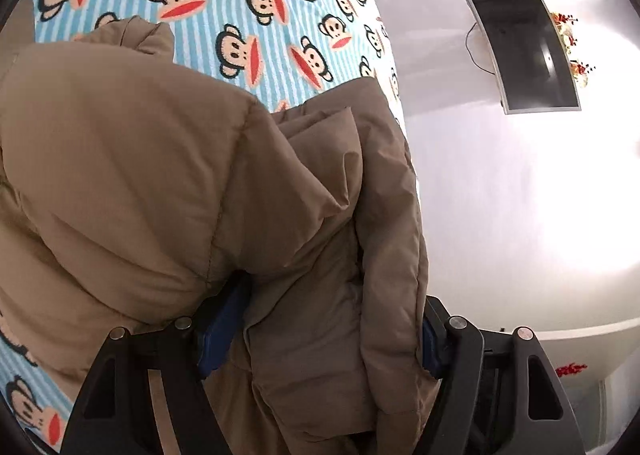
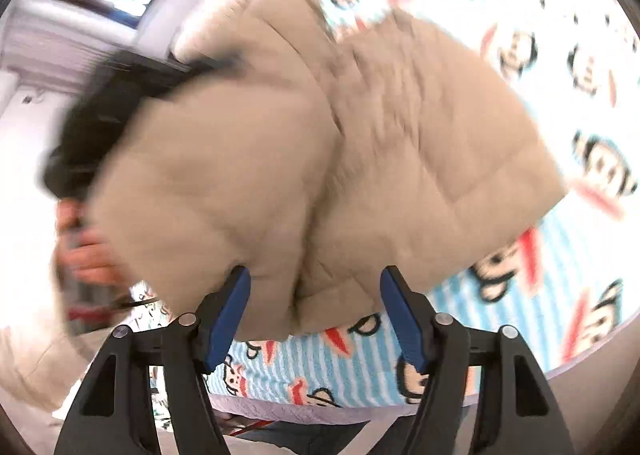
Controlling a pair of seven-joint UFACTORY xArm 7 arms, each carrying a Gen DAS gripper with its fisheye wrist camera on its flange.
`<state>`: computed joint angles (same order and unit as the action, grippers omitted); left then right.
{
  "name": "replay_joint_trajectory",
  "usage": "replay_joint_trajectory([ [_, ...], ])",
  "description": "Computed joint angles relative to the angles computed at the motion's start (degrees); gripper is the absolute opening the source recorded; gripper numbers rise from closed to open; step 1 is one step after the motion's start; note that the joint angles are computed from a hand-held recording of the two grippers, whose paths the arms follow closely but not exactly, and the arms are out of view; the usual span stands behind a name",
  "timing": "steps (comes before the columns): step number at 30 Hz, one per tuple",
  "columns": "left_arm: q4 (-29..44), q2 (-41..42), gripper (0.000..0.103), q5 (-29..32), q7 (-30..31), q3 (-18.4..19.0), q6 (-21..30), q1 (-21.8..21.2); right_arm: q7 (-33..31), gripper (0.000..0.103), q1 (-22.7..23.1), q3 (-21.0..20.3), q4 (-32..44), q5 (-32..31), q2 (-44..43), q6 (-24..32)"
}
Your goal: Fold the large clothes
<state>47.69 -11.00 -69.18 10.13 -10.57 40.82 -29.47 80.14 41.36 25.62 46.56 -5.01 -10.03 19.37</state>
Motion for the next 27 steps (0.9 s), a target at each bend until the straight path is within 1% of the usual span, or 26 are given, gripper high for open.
replay_joint_trajectory([
  [1, 0.4, 0.3, 0.073, 1.5, -1.0, -0.6, -1.0, -0.1, -0.1, 0.072, 0.2, -0.2, 0.4, -0.4, -0.9, 0.8],
  [3, 1.2, 0.6, 0.073, 4.7, -3.1, -1.4, -2.1, -0.3, -0.5, 0.074, 1.1, -0.9, 0.4, -0.8, -3.2, 0.4],
  [4, 1.6, 0.7, 0.073, 6.4, -4.1, -1.7, -2.6, -0.5, -1.7, 0.081, 0.9, -0.6, 0.3, 0.1, -3.9, 0.2],
  [5, 1.9, 0.8, 0.073, 7.6, -5.0, -1.9, -2.9, -0.8, -3.4, 0.084, 0.9, -0.6, 1.9, -0.1, -2.7, -0.2],
  [6, 2.2, 0.8, 0.073, 8.9, -5.8, -2.0, -3.2, -1.0, -6.0, 0.084, 1.8, -1.6, 1.9, 0.8, -3.2, -0.2],
  [7, 2.5, 0.6, 0.073, 10.1, -6.7, -2.1, -3.5, -1.2, -7.0, 0.084, 3.1, -2.8, 0.8, 3.4, -5.5, 1.9],
  [8, 2.9, 0.7, 0.073, 10.9, -7.1, -1.9, -3.6, -1.3, -10.5, 0.084, 2.0, -1.7, 0.8, 3.5, -5.3, 1.7],
  [10, 2.9, -0.5, 0.073, 12.8, -7.7, -1.7, -4.2, -1.4, -12.3, 0.084, 0.8, -0.7, 5.6, 1.5, -0.6, 4.7],
  [11, 2.4, -1.4, 0.073, 13.6, -7.6, -1.3, -4.5, -1.3, -11.5, 0.084, 0.4, -0.1, 7.7, -0.8, 1.0, 7.3],
  [12, 1.8, -2.6, 0.073, 15.1, -8.0, -1.1, -5.2, -1.1, -9.3, 0.079, -0.2, 0.7, 10.3, -4.2, 2.6, 11.3],
  [13, 0.6, -4.7, 0.073, 17.9, -9.5, -1.3, -6.4, -0.7, -8.3, 0.057, -0.2, 0.6, 11.4, -5.8, 3.5, 12.9],
  [14, -0.4, -6.1, 0.073, 19.9, -10.7, -1.2, -7.3, -0.5, -7.6, 0.040, 0.0, 0.2, 12.0, -6.6, 4.2, 14.0],
  [15, -2.1, -8.4, 0.073, 23.0, -12.9, -1.4, -8.5, 0.1, -6.7, 0.021, 0.1, -0.1, 12.2, -7.1, 4.3, 15.5],
  [16, -3.8, -10.6, 0.073, 26.4, -15.7, -1.8, -9.4, 0.9, -4.6, 0.017, 0.2, -0.2, 12.2, -8.6, 3.8, 17.5],
  [17, -5.9, -13.4, 0.073, 30.1, -19.0, -2.2, -9.6, 2.2, -2.5, 0.016, 0.1, -0.4, 10.9, -9.2, 2.5, 18.1],
  [19, -9.8, -18.1, 0.073, 35.5, -24.3, -2.2, -8.4, 4.5, -0.7, 0.015, 0.1, -1.2, 7.7, -7.2, 0.1, 17.7],
  [22, -14.5, -22.5, 0.073, 41.1, -30.0, -1.5, -5.4, 6.2, 1.1, 0.015, -0.3, -1.7, 2.8, -3.9, -3.1, 16.9],
  [25, -16.9, -20.9, 0.073, 42.7, -32.5, 0.1, -5.6, 4.8, 2.4, 0.016, -0.1, -2.8, -3.2, 1.8, -5.6, 13.1],
  [27, -17.4, -17.7, 0.073, 42.3, -32.4, 1.0, -7.8, 2.9, -0.4, 0.019, 1.4, -4.6, -6.3, 8.6, -7.2, 9.5],
])
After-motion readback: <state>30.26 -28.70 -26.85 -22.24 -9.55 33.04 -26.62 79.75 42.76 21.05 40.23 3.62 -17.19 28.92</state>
